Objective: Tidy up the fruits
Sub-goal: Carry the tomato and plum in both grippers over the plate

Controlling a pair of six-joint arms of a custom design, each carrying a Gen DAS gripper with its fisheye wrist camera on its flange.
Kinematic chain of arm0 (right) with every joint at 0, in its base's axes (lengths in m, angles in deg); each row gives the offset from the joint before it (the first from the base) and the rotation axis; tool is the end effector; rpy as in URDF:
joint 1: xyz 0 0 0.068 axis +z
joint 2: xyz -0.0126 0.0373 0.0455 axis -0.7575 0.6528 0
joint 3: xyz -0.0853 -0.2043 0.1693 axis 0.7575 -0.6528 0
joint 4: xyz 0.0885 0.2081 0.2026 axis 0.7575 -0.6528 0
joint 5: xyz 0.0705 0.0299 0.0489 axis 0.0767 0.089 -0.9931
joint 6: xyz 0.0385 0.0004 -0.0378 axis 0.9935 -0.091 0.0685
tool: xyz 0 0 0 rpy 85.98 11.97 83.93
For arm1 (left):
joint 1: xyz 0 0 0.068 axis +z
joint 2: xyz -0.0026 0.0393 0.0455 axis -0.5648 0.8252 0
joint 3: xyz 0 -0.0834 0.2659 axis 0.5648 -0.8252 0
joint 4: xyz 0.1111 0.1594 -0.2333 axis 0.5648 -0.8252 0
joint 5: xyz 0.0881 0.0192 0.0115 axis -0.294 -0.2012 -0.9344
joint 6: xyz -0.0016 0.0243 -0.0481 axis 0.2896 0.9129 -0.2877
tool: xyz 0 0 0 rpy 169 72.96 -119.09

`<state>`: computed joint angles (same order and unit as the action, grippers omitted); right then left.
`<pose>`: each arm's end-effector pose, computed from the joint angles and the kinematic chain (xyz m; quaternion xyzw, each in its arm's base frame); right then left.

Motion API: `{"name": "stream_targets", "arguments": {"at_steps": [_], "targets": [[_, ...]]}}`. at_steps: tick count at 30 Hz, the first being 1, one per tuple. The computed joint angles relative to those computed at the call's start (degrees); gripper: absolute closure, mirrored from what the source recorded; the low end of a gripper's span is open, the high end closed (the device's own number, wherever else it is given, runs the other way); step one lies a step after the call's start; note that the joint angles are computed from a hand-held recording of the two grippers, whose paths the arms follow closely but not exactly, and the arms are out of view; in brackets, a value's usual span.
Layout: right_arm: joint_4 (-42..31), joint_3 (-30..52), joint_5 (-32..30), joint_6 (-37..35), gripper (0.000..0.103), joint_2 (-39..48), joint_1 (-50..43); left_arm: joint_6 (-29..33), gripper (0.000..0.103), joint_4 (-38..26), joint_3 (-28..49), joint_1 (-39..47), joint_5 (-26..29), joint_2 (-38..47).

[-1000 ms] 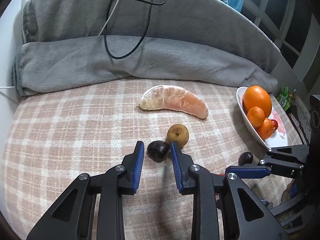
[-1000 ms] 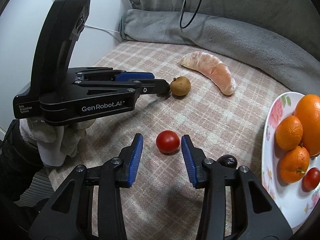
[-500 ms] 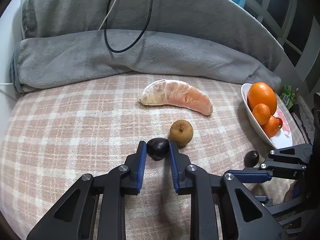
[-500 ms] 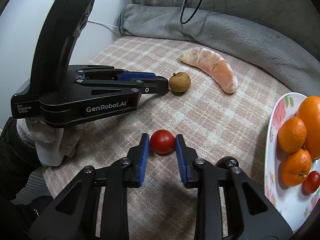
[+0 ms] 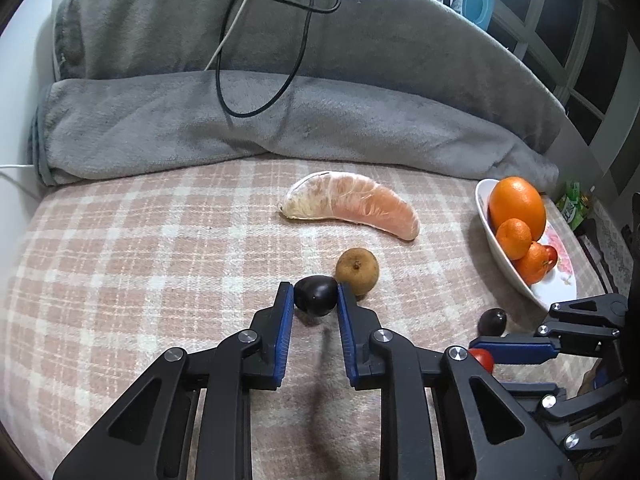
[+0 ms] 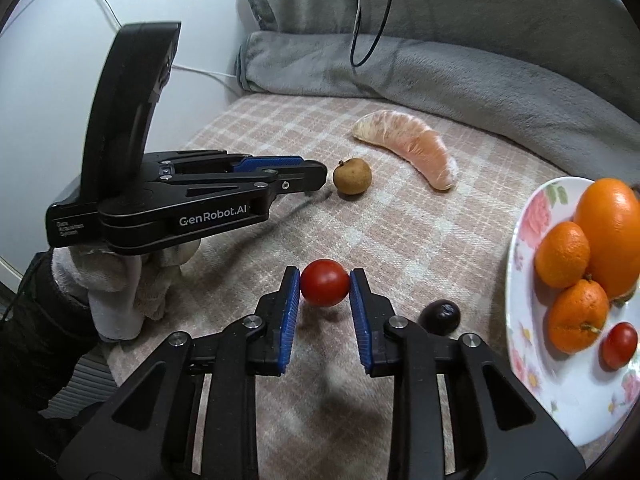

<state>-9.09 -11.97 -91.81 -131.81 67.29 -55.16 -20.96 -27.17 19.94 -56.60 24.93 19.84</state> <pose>0.3494 -0.0143 0.0980 -0.4452 0.8331 0.2329 0.2312 0.2998 -0.1150 0.0658 -0.1004 0.9242 -0.0762 0.3606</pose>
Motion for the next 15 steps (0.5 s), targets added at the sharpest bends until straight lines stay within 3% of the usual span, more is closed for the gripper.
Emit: {"name": "stream_targets", "arguments": {"at_steps": [15], "targets": [[-6.87, 6.18, -5.4, -3.5, 0.076, 0.21, -10.85, -0.13, 0.083, -1.4, -0.09, -4.49, -2.31, -5.45]]}}
